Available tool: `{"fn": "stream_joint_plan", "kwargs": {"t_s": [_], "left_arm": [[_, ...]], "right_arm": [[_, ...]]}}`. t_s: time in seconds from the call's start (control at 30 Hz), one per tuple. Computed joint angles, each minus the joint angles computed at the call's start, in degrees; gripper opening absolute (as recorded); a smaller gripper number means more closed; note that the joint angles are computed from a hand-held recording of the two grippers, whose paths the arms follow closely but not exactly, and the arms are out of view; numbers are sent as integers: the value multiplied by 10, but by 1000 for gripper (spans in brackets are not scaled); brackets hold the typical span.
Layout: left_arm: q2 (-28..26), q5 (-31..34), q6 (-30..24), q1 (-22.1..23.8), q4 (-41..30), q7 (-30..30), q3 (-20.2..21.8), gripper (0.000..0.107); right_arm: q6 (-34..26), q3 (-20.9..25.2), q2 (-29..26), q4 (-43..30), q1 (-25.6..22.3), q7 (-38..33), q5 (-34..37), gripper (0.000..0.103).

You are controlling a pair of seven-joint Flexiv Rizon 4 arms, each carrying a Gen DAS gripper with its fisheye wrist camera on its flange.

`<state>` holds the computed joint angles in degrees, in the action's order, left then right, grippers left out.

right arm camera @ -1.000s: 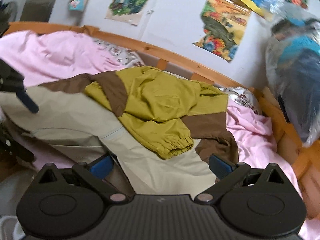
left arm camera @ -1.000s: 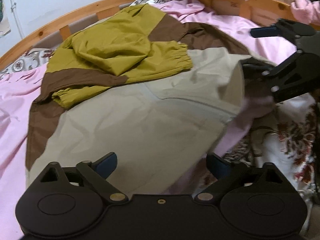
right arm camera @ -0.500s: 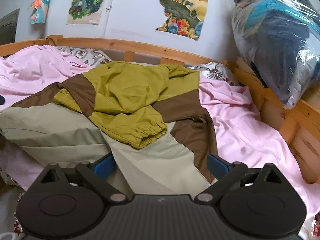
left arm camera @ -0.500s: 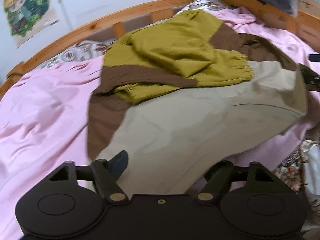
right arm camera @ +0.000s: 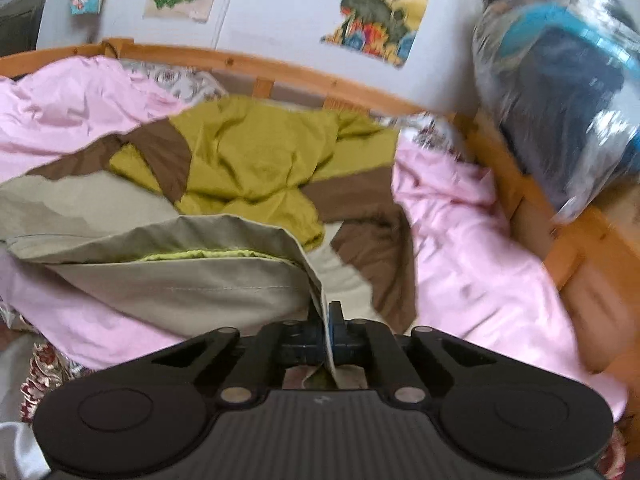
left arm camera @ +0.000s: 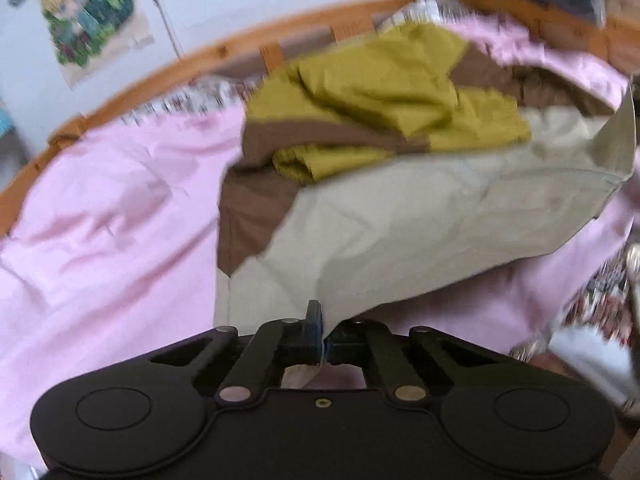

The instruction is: Fold large clothes

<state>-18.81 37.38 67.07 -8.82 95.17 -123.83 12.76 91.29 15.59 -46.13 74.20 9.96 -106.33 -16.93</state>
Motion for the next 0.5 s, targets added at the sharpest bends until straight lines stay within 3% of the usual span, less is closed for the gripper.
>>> {"fn": "stream_joint_plan", "kwargs": {"t_s": [0.1, 0.2, 0.5], "left_arm": [[20, 63, 26, -28, -7, -82, 27, 0], [52, 106, 36, -32, -5, -134, 27, 0], [205, 125, 26, -4, 77, -165, -24, 0]], "right_arm": [[46, -21, 26, 30, 5, 8, 1, 2], [77, -17, 59, 68, -6, 18, -6, 1], [189, -20, 186, 218, -30, 77, -28, 1]]}}
